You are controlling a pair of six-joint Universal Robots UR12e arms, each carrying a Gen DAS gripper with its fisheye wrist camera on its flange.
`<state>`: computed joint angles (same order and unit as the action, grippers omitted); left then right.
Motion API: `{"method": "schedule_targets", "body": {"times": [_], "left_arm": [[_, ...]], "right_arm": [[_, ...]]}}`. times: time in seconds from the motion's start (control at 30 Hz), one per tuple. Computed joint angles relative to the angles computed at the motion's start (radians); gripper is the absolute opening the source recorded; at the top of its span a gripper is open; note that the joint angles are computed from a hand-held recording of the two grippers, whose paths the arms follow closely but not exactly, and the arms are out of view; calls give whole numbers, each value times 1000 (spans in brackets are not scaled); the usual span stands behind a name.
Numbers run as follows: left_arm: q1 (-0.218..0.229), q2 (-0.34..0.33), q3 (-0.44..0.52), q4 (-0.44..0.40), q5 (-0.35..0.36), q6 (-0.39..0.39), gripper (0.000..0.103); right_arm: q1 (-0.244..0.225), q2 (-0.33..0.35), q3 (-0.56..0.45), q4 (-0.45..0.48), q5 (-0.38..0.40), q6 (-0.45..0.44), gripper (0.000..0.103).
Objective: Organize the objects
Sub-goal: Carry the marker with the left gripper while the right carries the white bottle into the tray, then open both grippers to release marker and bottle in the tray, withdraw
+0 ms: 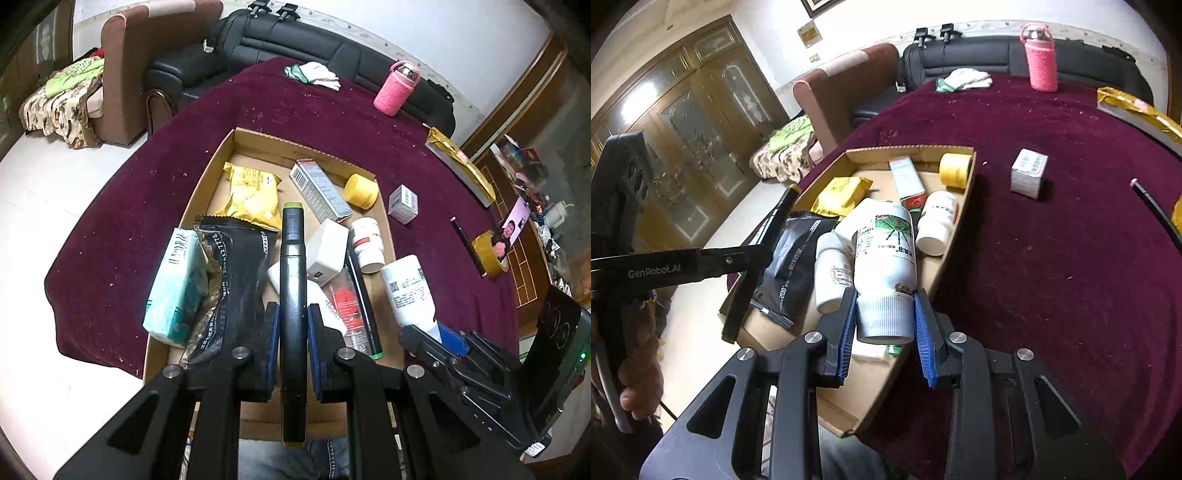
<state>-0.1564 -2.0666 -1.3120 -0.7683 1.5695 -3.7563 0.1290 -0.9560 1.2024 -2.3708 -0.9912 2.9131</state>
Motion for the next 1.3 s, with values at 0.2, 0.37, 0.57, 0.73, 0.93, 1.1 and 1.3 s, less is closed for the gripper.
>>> {"method": "schedule_targets", "body": {"times": [0.2,0.37,0.57,0.73,0.93,1.1,1.3], "left_arm": [[5,-12,2,-21,-24,-14,13],[6,-22,4,-39,-15,-29,13],[10,-32,6,-52,-31,-42,13],[11,-37,9,-48,-38,-52,13],[8,-35,4,-33,-33,-51,15],[4,-9,-41,88,-45,-65,37],[-24,-23,5,141,-7,3,57]], "right_arm": [[13,19,-32,50,-24,-11,30],[23,29,-51,68,-39,-20,30],[40,40,-69,77,-88,-33,30],[43,53,-90,123,-93,-33,30],[34,52,-89,132,-48,-27,31],[-3,44,-75,128,102,-29,33],[-47,18,-37,53,110,-51,49]]}}
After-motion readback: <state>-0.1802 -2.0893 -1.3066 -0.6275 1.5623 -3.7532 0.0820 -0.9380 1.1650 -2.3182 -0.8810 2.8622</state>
